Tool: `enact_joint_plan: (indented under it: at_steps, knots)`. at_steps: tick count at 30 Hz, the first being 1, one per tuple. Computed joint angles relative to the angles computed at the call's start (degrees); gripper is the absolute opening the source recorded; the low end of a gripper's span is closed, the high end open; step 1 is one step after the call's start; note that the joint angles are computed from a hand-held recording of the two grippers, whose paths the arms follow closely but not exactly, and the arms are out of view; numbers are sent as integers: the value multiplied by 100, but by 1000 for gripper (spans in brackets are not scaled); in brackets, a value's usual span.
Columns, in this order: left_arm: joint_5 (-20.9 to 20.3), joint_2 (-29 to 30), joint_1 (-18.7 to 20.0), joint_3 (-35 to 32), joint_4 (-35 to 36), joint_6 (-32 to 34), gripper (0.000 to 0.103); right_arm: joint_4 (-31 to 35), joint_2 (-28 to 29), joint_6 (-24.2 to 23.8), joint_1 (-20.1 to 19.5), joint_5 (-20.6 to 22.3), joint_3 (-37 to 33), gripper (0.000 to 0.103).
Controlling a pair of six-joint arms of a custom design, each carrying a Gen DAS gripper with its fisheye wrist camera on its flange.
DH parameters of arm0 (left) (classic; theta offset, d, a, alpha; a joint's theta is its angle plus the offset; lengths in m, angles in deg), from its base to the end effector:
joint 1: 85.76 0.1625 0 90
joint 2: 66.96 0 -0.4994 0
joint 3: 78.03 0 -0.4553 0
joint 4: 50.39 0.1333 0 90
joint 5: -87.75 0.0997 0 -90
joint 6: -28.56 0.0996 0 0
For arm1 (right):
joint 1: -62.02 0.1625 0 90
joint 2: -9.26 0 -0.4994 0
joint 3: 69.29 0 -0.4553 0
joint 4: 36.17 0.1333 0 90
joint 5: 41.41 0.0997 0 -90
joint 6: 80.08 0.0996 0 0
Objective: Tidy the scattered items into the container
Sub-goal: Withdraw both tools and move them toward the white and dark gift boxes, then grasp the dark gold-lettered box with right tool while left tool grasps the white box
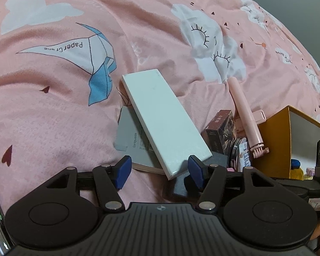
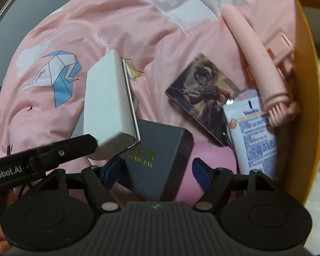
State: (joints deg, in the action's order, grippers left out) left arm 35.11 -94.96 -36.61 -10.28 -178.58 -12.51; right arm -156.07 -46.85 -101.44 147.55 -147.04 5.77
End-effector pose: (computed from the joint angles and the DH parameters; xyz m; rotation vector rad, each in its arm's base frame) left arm -0.4346 -0.7988 0.0240 0.0069 2.5786 -0.5450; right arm 0.0418 -0.8310 0.3540 0.3786 -2.8033 0.1775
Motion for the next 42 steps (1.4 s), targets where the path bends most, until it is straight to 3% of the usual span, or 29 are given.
enact_joint_plan:
  at_steps: [5,10,12,20,25,32,38,42]
  knots:
    - [-8,-38,22,124,-298,40,69,-353,-32,-240,46,-47,164,66]
    - [-372,-70,72,253,-870,318,64,-662,-132,-438,78,0,237,44]
    - [-393,-45,69,243,-966,383,64,-718,-172,-475,95,13,253,42]
    - [-257,-105,27,293,-875,345,64,-1189,-381,-979,175,-6,523,39]
    - [-139,-148,8,274,-562,277,64,-2309,-491,-1742,294,-403,827,39]
    - [-203,-60,-50,136,-111,742,64,-2648,-525,-1915,274,-479,827,39]
    - [334,52,-68,52,35,535,64,-3086,-562,-2469,290,-714,1054,39]
    - [571,172,-38,-143,297,558,64,-3009,-576,-2405,240,-741,1080,39]
